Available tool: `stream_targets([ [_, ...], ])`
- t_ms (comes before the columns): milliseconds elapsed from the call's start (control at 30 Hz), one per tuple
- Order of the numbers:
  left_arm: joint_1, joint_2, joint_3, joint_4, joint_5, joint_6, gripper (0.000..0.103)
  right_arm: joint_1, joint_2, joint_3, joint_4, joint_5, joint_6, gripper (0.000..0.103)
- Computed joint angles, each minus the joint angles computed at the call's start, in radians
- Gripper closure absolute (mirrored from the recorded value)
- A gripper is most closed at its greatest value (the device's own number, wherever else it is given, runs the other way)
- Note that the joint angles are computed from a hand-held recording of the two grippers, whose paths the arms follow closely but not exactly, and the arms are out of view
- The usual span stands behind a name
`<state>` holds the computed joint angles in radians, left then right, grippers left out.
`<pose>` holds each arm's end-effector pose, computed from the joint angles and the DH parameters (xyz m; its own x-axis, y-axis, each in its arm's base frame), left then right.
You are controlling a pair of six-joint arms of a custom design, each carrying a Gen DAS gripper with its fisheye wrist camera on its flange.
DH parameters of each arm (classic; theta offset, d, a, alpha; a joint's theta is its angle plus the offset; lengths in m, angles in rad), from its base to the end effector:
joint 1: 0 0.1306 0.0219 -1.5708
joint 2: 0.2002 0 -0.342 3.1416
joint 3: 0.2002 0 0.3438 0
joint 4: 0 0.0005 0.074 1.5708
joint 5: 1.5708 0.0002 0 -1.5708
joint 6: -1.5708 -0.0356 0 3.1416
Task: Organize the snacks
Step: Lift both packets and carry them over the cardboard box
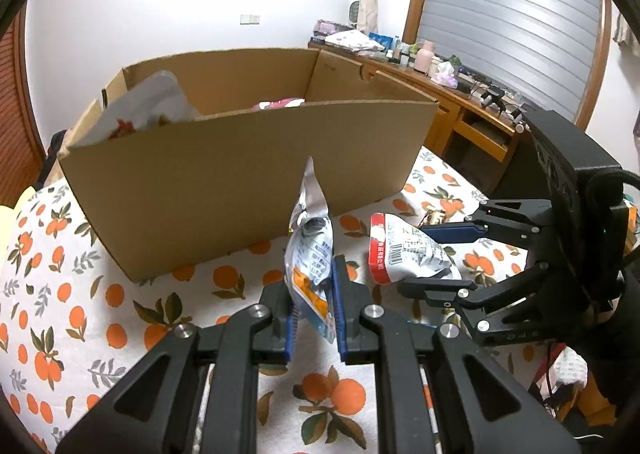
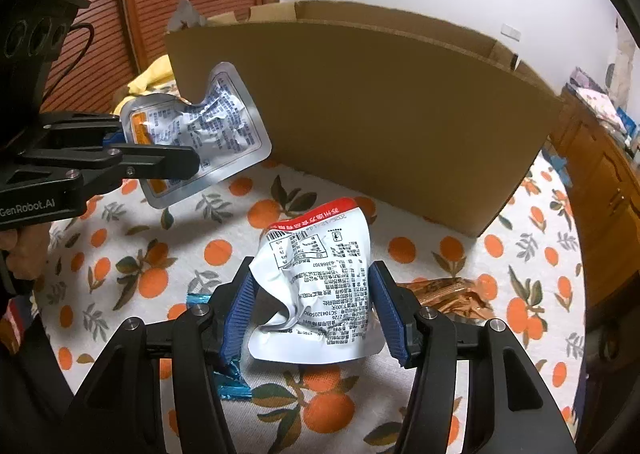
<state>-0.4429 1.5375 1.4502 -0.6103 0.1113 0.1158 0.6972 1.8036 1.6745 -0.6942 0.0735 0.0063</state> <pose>0.4543 -0.2204 0.3675 -0.6346 0.1739 -0.7530 0.4324 0.8875 -0.1594 0.4471 0.3704 0.3163 -0.5585 -0.4759 -0.6794 -0.6056 0.7937 -0.0581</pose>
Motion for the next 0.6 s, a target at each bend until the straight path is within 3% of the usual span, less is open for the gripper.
stream_targets([
  [600, 0.0, -0.06, 0.075, -0.012, -0.019, -0.061, 0.091, 0.015, -0.107, -0.023, 0.02, 0.083, 0.019, 0.045],
])
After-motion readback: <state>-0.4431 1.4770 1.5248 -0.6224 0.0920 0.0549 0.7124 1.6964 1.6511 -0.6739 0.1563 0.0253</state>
